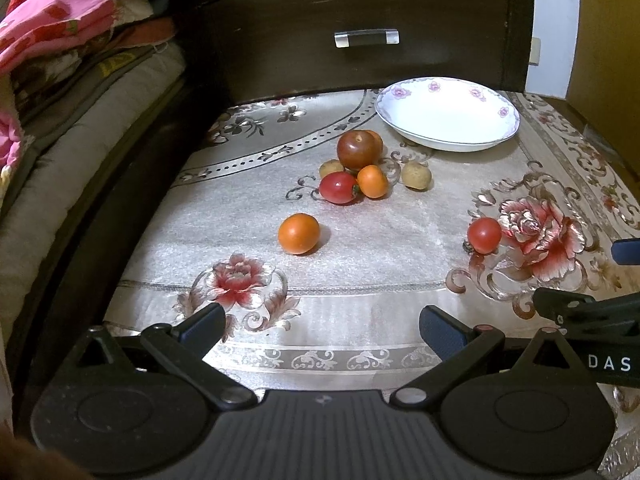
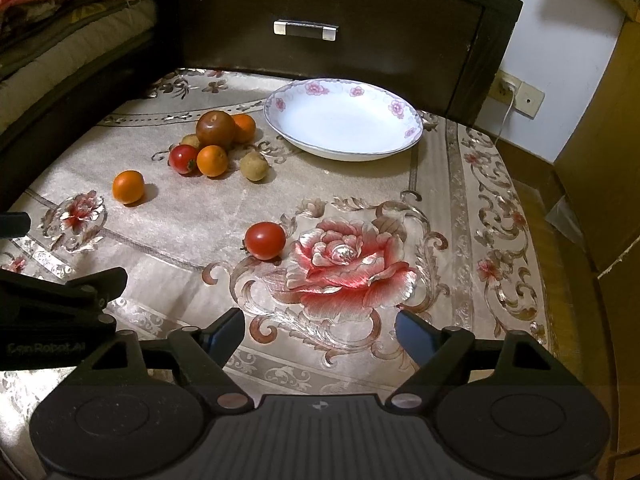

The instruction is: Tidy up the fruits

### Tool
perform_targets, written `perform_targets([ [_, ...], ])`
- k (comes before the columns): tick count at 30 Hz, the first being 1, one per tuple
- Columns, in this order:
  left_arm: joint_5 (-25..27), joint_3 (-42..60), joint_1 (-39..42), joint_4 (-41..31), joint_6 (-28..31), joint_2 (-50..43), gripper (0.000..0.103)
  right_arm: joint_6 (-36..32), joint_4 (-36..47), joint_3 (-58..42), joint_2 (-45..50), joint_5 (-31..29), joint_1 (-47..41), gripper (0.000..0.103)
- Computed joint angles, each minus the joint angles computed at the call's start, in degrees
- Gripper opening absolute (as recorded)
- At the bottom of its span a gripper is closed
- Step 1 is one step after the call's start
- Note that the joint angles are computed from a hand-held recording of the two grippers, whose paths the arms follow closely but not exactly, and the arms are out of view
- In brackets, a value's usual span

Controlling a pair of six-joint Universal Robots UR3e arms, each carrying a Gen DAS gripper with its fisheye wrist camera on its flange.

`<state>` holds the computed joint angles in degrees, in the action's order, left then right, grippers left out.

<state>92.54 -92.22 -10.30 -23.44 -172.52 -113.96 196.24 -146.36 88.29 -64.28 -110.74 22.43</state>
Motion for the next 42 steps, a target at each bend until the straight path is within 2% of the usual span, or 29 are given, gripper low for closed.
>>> perform_targets([
  [25,0.0,1.9,-0.2,-1.6,-1.4,-1.3,0.103,0.6,-0.9,0.5,-0.2,1.0,-0.5,0.078],
  [37,0.0,1.7,0.0,-1.1,-1.7,-1.6,0.103,0.1,-1.8,0.5,0.0,2.9,-0.9,0.073],
  [42,-1.8,1.7,0.7,-2.0,-2.1,-1.4,0.103,-0.1,-2.4,0.7,0.0,3.5,-1.0,0.073],
])
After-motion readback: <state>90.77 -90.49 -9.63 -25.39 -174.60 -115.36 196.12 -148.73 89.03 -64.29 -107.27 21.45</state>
